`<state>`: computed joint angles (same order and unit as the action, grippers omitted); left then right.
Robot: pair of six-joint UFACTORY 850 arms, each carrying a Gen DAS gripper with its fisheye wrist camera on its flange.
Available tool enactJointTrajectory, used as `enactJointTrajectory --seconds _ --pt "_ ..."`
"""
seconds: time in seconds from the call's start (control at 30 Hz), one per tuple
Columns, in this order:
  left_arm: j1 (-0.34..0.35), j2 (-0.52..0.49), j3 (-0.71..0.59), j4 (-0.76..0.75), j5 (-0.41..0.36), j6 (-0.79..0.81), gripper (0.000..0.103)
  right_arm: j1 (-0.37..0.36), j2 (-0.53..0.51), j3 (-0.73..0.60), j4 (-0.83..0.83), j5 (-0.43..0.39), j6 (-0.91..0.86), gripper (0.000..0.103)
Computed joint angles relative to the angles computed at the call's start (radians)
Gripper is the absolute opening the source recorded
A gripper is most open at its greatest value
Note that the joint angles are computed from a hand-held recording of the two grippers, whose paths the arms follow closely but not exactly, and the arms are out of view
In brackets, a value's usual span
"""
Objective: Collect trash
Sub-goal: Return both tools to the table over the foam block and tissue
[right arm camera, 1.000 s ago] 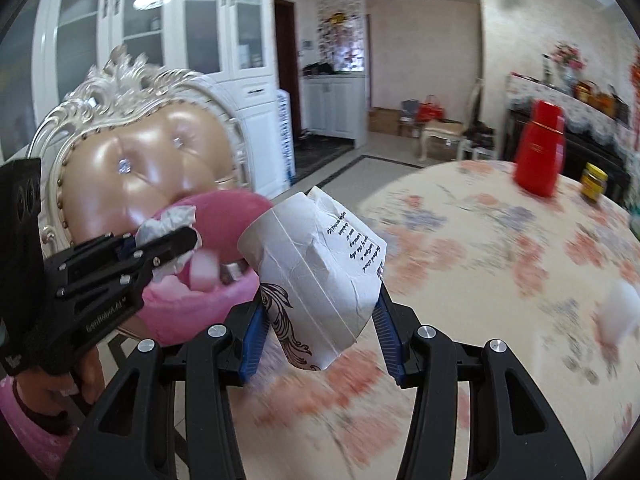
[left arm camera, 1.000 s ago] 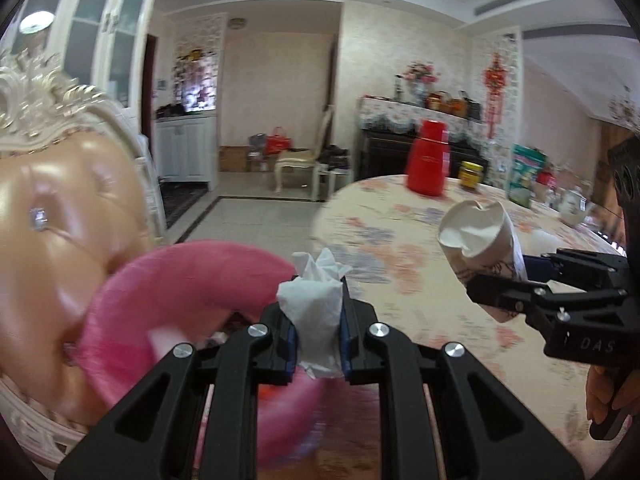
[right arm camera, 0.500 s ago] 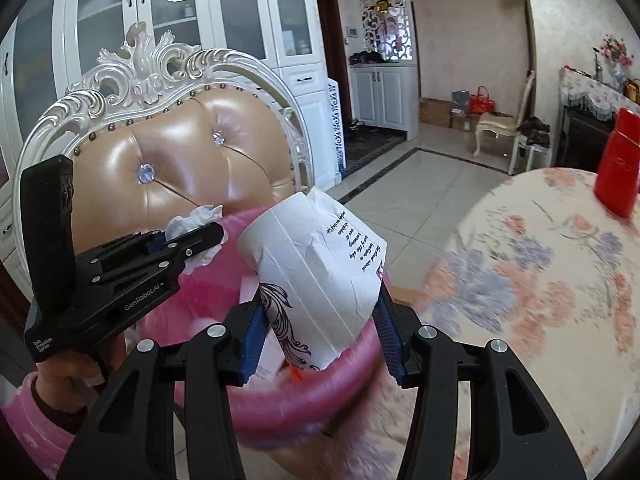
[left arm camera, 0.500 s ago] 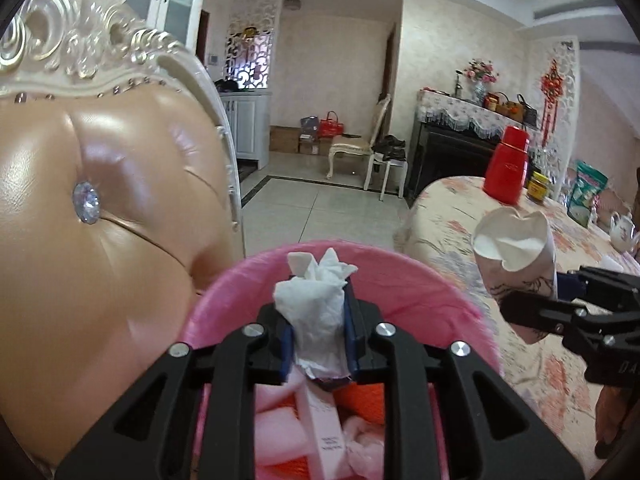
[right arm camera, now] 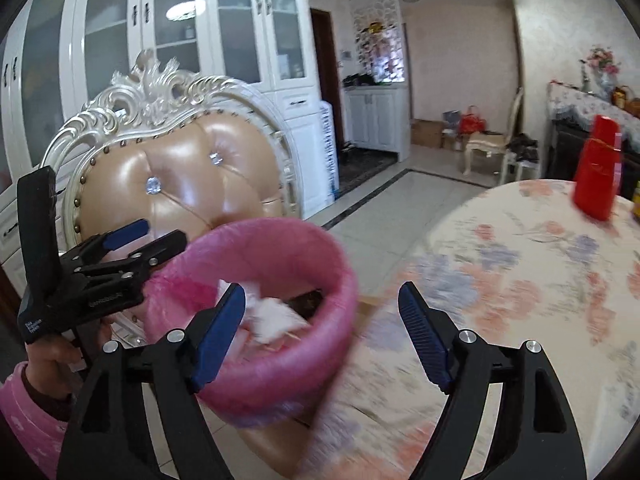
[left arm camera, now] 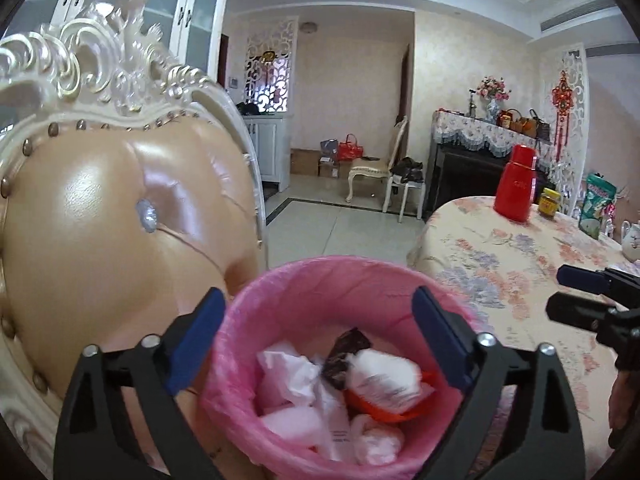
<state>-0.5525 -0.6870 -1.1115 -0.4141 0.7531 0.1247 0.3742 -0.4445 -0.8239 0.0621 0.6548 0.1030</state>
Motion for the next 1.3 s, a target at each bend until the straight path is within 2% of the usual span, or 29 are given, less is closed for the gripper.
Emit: enactJointTrajectory --seconds 0.23,0.43,0.67,0.93,1.1,1.2,1.3 --pt "-0.106 -0.015 -0.054 -0.081 -0.026 0.158 0.098 -0.054 0.153 0.193 0.114 0.078 -0.054 0.075" --pt "-0.185 -0.043 -0.126 -0.025 -0.083 0.130 0.098 -0.117 0.280 0.352 0.189 0.138 -0.084 0.075" --pt "-0.279 -0.090 -0.217 -0.011 -0.127 0.163 0.098 -0.234 0.409 0.510 0.207 0.169 -0.074 0.076" --pt "-0.363 -0.153 -0.333 -0.012 -0.200 0.198 0.098 -0.417 0.504 0.627 0.122 0.183 -0.019 0.078" --pt "-0.397 -0.210 -0.434 0.014 -0.292 0.203 0.098 -0.550 0.519 0.664 0.022 0.203 0.026 0.080" --pt "-0.422 -0.257 -0.519 0.009 -0.360 0.246 0.098 -0.636 0.505 0.665 -0.032 0.194 0.041 0.080" --pt "-0.437 -0.309 -0.611 0.043 -0.425 0.219 0.098 -0.709 0.484 0.661 -0.068 0.190 0.034 0.080"
